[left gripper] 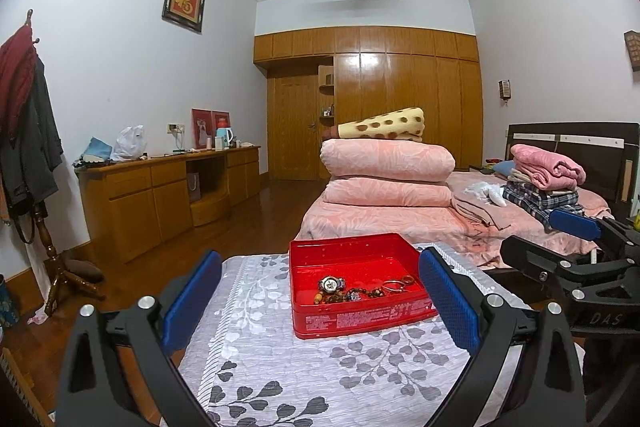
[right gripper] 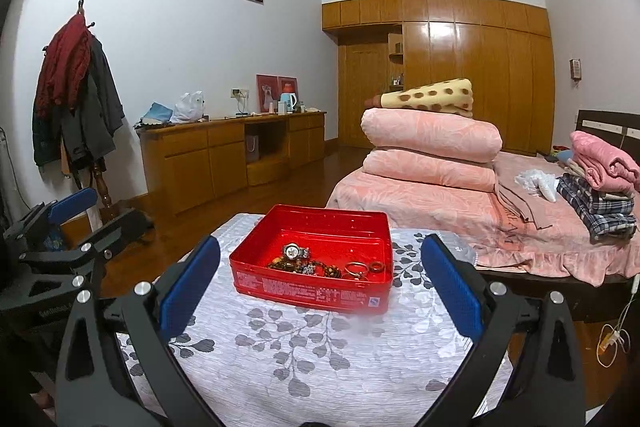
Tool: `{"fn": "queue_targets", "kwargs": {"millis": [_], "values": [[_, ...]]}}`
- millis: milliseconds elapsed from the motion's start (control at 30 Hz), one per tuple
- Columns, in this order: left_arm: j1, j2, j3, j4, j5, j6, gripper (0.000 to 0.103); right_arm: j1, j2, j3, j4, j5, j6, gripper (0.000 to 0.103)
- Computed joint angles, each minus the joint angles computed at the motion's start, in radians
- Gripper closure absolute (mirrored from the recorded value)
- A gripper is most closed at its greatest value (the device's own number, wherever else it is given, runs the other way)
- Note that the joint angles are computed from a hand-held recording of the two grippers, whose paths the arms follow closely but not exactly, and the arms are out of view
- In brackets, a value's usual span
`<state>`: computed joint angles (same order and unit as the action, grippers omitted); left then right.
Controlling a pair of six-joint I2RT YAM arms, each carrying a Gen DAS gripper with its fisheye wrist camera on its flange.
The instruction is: Organize jewelry
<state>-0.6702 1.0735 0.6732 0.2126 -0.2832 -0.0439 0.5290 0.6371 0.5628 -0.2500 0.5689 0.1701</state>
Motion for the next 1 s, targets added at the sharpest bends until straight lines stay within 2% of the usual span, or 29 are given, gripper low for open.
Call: {"fn": "queue_targets", "kwargs": {"millis": [1000], "values": [[0.011, 0.001, 0.007, -0.013, 0.018, -0.014, 0.006, -0.007, -0.009, -0.003, 0.000, -0.007, -0.009, 0.006]]}}
